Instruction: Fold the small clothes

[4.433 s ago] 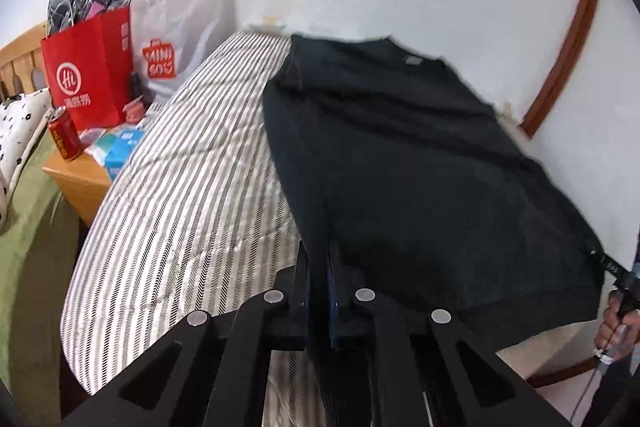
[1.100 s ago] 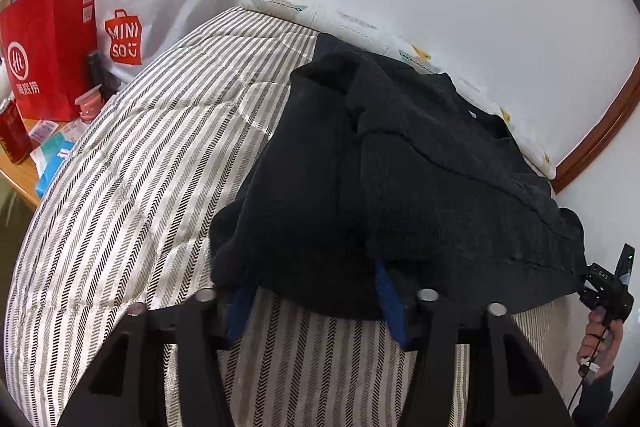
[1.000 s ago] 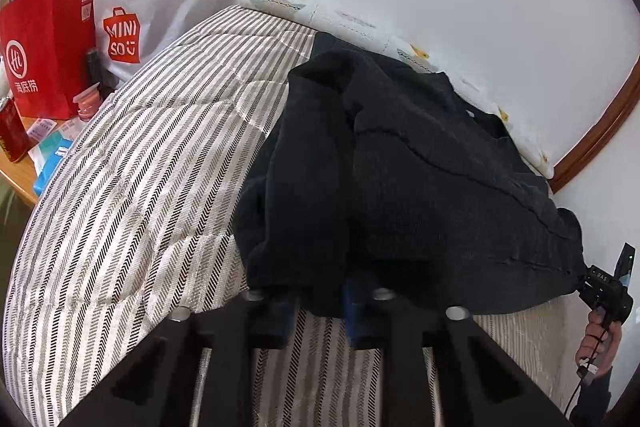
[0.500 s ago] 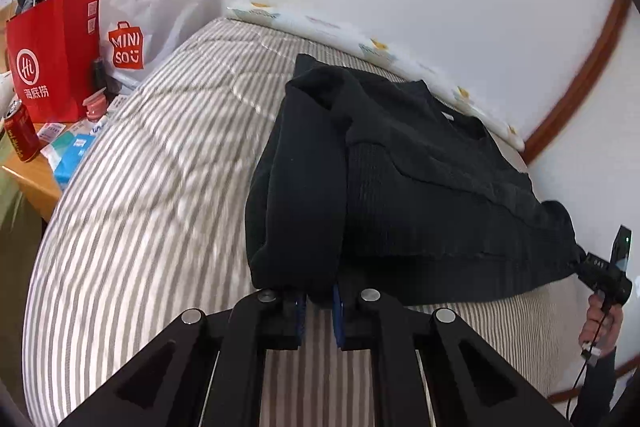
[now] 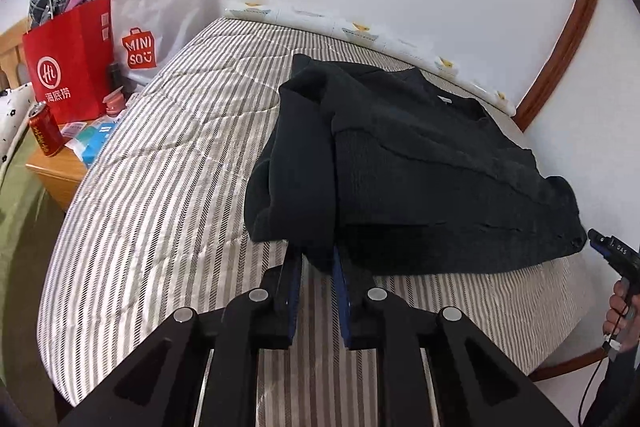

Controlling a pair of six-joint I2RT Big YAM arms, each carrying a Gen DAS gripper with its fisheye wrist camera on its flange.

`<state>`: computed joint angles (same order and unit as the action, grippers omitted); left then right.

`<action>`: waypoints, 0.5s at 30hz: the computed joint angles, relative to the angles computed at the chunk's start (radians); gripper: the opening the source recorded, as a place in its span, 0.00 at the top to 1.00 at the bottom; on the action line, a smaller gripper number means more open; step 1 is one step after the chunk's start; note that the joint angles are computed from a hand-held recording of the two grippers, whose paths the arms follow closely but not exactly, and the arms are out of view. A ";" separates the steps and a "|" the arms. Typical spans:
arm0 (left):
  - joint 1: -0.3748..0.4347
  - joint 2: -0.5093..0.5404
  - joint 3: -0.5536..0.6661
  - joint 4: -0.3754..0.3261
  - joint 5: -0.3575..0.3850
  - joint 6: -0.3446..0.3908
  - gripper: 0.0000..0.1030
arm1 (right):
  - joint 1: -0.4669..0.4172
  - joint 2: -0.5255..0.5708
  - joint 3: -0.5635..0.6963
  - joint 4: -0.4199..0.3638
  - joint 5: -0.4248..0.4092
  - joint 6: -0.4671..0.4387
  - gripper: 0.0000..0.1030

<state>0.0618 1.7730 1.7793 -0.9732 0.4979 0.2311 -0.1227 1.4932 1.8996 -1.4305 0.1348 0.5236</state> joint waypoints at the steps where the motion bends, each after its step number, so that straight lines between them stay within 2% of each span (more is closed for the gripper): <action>1: 0.002 -0.007 -0.004 0.002 0.003 -0.002 0.85 | 0.014 -0.005 0.006 0.002 0.016 -0.008 0.65; 4: 0.007 -0.035 -0.030 0.019 0.024 -0.012 0.84 | 0.056 -0.014 0.011 0.029 0.014 -0.037 0.65; 8: -0.001 -0.067 -0.059 0.034 0.036 -0.009 0.79 | 0.087 -0.020 -0.038 0.079 -0.094 -0.088 0.65; 11: -0.012 -0.062 -0.055 0.009 0.060 0.012 0.72 | 0.108 0.002 -0.062 0.104 -0.106 -0.105 0.73; 15: -0.037 -0.034 -0.029 -0.031 0.065 0.034 0.71 | 0.108 0.062 -0.038 0.072 -0.112 -0.102 0.79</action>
<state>0.0249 1.7392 1.7499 -1.0037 0.5626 0.2653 -0.0150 1.5550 1.8621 -1.3585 0.0224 0.4221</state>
